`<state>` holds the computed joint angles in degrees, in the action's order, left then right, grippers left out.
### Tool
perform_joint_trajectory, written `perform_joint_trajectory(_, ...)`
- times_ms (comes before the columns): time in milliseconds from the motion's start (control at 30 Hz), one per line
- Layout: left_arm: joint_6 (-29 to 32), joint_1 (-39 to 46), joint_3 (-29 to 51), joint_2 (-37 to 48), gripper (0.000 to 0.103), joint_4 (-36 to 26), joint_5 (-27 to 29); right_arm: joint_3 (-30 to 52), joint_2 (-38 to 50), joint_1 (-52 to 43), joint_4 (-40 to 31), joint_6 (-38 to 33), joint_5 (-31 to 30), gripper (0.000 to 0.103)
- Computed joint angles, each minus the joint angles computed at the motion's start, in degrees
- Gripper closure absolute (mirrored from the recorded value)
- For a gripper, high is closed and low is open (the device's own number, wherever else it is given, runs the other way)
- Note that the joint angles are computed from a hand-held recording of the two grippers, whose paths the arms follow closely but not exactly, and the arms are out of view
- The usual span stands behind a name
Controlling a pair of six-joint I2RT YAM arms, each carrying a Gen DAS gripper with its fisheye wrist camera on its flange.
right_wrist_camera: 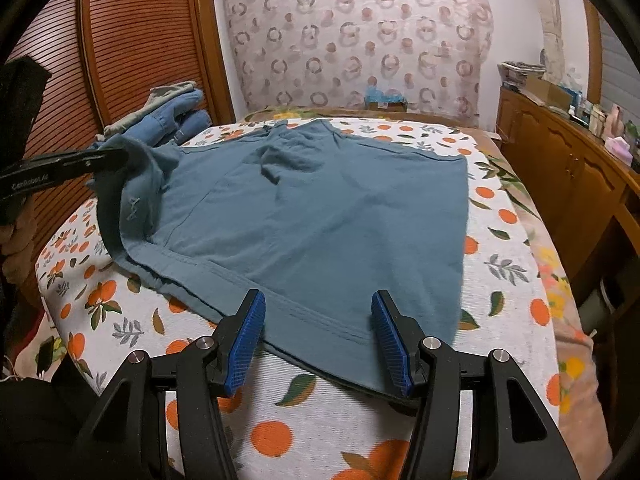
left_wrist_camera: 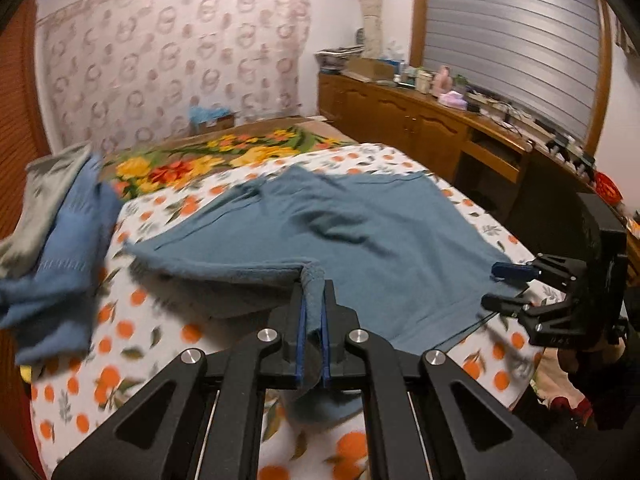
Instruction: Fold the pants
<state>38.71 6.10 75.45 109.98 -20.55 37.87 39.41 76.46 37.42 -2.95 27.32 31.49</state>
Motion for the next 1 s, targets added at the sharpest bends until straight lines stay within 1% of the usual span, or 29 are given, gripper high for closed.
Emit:
perform_joint_trajectory(200, -0.34, -5.26, 0.39, -1.9, 0.097, -1.26, -0.39, -2.32, -3.05, -0.13, 0.24, 0.61, 1.02, 0.045)
perform_joint_trajectory(367, -1.38, -9.87, 2.26, -1.96, 0.097, -3.28, -0.17, -3.88, -5.21, -0.04, -0.1, 1.08, 2.1, 0.046)
perform_joint_trajectory(433, -1.7, -11.51, 3.8, -1.23, 0.097, -5.18, 0.33, -4.48, -5.76, 0.34, -0.12, 1.56, 2.82, 0.046)
perform_joint_trajectory(567, -2.61, -13.63, 4.03, -1.58, 0.097, -6.42, 0.42, -5.38, -6.77, 0.63, -0.37, 2.34, 3.78, 0.046)
perform_joint_trajectory(700, -2.74, -14.4, 3.81, -1.53, 0.096, -6.97, -0.72, -5.91, -7.31, 0.71, -0.57, 2.91, 4.03, 0.046)
perform_joint_trajectory(767, -3.17, -14.7, 3.31, -1.65, 0.09, -5.99, -1.91, -5.66, -6.97, 0.76, -0.61, 3.13, 4.23, 0.046)
perform_joint_trajectory(833, -3.3, -14.61, 2.44, -2.2, 0.073, -4.8, -2.84, -5.42, -6.65, 0.44, -0.32, 3.05, 3.99, 0.046)
perform_joint_trajectory(867, -3.71, -14.73, 1.91, -2.28, 0.069, -3.62, -3.44, -4.85, -6.12, 0.27, -0.22, 2.96, 3.8, 0.046)
perform_joint_trajectory(900, -3.81, -14.38, 1.41, -2.54, 0.056, -2.73, -3.53, -4.48, -5.57, 0.24, -0.01, 2.89, 3.73, 0.046)
perform_joint_trajectory(933, -3.96, -13.9, 0.87, -2.88, 0.051, -1.83, -3.17, -4.79, -5.72, -0.02, 0.34, 2.51, 3.51, 0.046)
perform_joint_trajectory(967, -3.96, -13.41, 0.51, -3.04, 0.05, -1.13, -2.77, -4.9, -6.06, -0.31, 0.41, 2.02, 3.21, 0.046)
perform_joint_trajectory(1000, -3.85, -12.82, 0.23, -3.16, 0.045, -0.73, -2.58, -4.59, -5.62, -0.37, 0.67, 1.74, 3.1, 0.046)
